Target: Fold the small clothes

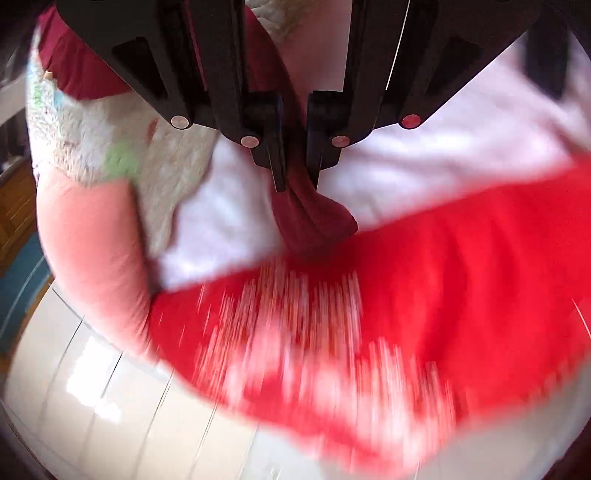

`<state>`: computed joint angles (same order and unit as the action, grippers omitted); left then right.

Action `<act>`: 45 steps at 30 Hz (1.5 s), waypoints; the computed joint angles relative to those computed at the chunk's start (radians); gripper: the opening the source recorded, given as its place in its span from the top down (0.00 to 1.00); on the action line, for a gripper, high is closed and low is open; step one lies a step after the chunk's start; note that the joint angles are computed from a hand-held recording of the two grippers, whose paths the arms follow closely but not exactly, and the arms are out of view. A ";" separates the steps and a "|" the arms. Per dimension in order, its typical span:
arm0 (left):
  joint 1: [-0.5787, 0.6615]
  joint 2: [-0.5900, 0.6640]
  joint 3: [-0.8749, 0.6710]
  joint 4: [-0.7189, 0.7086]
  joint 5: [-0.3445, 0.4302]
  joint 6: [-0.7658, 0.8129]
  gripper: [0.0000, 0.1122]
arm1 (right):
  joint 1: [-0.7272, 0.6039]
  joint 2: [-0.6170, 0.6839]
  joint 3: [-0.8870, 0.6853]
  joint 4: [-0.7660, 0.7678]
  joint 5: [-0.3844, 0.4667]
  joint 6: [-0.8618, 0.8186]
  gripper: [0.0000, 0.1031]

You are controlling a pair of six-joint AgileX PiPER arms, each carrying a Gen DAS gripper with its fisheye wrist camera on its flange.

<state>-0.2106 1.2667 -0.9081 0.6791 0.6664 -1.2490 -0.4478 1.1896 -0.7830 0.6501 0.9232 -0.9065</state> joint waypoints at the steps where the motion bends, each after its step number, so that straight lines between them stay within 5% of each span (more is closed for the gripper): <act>1: -0.035 -0.037 -0.040 0.048 0.072 -0.003 0.94 | -0.021 0.002 -0.004 0.008 0.009 -0.013 0.00; 5: -0.146 -0.103 -0.228 0.039 0.246 0.101 0.94 | -0.127 0.024 -0.033 0.060 0.079 -0.067 0.00; 11: -0.601 0.004 -0.403 0.206 0.411 -0.024 0.94 | -0.284 0.061 -0.100 0.106 0.167 -0.129 0.00; 15: -0.784 0.222 -0.538 0.186 0.310 -0.057 0.94 | -0.402 0.115 -0.180 0.127 0.204 -0.167 0.00; 21: -0.854 0.609 -0.772 -0.005 0.106 0.001 0.94 | -0.531 0.246 -0.302 0.127 0.190 -0.158 0.00; 24: -0.852 0.807 -0.920 -0.129 0.068 0.071 0.94 | -0.570 0.304 -0.353 0.106 0.169 -0.127 0.00; 28: -0.864 0.938 -1.096 -0.277 0.157 0.211 0.92 | -0.599 0.379 -0.422 0.095 0.198 -0.094 0.00; 32: -0.880 0.773 -0.920 -0.249 0.099 0.207 0.79 | -0.578 0.393 -0.433 0.122 0.186 -0.108 0.00; 34: -0.897 0.645 -0.767 -0.140 0.080 0.110 0.51 | -0.551 0.400 -0.439 0.139 0.191 -0.105 0.00; 36: -0.907 0.517 -0.612 0.012 0.089 -0.052 0.41 | -0.494 0.411 -0.447 0.141 0.171 -0.093 0.00; 41: -0.882 0.358 -0.396 0.175 0.245 -0.226 0.41 | -0.305 0.458 -0.469 0.084 0.031 -0.024 0.02; 42: -0.868 0.333 -0.355 0.174 0.257 -0.247 0.41 | -0.262 0.466 -0.467 0.046 -0.026 0.009 0.07; 44: -0.829 0.289 -0.274 0.157 0.245 -0.289 0.41 | -0.187 0.497 -0.472 -0.046 -0.119 0.073 0.50; 45: -0.816 0.282 -0.251 0.156 0.237 -0.311 0.41 | -0.165 0.517 -0.484 -0.075 -0.123 0.091 0.53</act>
